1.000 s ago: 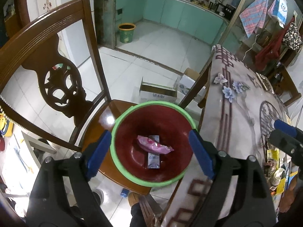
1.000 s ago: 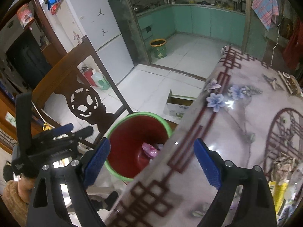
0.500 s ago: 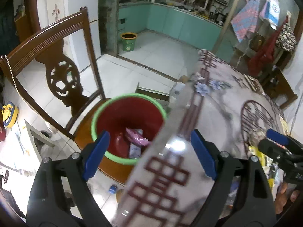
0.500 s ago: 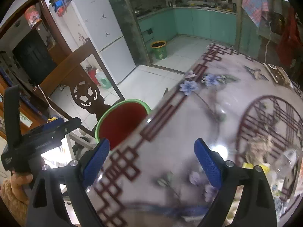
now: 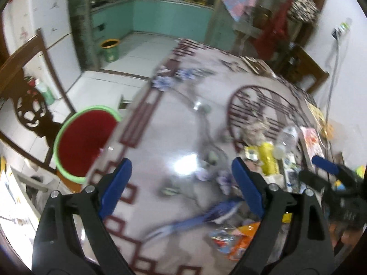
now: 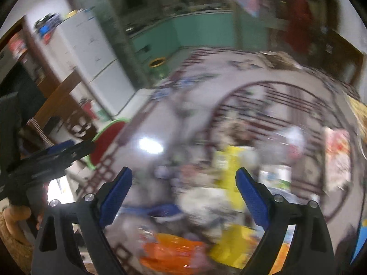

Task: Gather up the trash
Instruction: 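Move both tools back over the trash on the table, then grasp the clear plastic bottle with the right tool while the left tool grasps crumpled paper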

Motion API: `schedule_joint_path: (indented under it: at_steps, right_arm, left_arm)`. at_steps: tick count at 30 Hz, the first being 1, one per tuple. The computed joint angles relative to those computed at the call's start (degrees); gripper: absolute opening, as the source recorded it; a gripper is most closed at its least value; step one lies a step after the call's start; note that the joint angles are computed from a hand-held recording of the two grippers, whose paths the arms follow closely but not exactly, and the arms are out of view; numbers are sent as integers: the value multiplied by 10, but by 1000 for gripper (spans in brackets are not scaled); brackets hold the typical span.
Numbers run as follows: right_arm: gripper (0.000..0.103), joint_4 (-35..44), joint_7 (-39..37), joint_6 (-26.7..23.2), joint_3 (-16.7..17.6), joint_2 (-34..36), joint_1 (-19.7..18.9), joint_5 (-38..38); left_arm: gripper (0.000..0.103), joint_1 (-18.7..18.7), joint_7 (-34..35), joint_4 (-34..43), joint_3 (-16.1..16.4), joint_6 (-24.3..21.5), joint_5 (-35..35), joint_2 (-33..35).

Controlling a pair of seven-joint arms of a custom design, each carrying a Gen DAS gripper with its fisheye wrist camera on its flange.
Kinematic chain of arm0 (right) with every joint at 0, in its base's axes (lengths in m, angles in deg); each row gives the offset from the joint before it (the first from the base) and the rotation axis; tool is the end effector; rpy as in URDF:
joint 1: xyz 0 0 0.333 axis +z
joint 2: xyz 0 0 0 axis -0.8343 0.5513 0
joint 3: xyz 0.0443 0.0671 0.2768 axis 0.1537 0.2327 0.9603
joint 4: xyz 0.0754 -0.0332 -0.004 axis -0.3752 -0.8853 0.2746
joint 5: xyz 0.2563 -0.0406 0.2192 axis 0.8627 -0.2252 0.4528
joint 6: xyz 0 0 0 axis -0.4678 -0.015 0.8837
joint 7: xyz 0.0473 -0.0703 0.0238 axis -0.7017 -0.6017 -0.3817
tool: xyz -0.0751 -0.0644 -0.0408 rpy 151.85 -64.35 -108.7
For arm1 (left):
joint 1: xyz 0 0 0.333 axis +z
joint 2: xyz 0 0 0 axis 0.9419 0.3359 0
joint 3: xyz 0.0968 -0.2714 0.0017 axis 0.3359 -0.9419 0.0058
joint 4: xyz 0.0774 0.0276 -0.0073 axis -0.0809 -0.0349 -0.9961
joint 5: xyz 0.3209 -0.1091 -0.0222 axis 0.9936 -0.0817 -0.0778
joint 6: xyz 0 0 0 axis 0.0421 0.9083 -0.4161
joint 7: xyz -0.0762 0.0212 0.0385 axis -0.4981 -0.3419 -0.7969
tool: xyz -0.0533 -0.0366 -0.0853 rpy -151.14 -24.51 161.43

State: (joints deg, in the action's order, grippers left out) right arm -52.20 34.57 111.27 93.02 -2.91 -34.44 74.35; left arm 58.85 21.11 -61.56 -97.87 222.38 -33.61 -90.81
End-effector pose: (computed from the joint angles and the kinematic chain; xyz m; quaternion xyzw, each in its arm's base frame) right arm 0.4991 0.3304 0.4453 -0.7785 0.5373 -0.0646 0.3180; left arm 0.4621 -0.2335 0.4406 -0.7466 0.5891 -0.2476 0.1851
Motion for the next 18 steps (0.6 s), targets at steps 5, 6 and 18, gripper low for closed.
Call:
schedule_joint_path:
  at_steps: [5,6,18]
  right_arm:
    - [88,-17,10,-17,-18,-7,-40,40]
    - [88,-4,13,-30,-21,3,-49,53]
    - [88,364,145,-278,-29,280,-99,78]
  left_arm:
    - [87,-30,56,44,-4,-10,-42,51]
    - [87,-37,63,50,-2,-12,-47,57]
    - [87,-74,108,109,25,-36,-83,113]
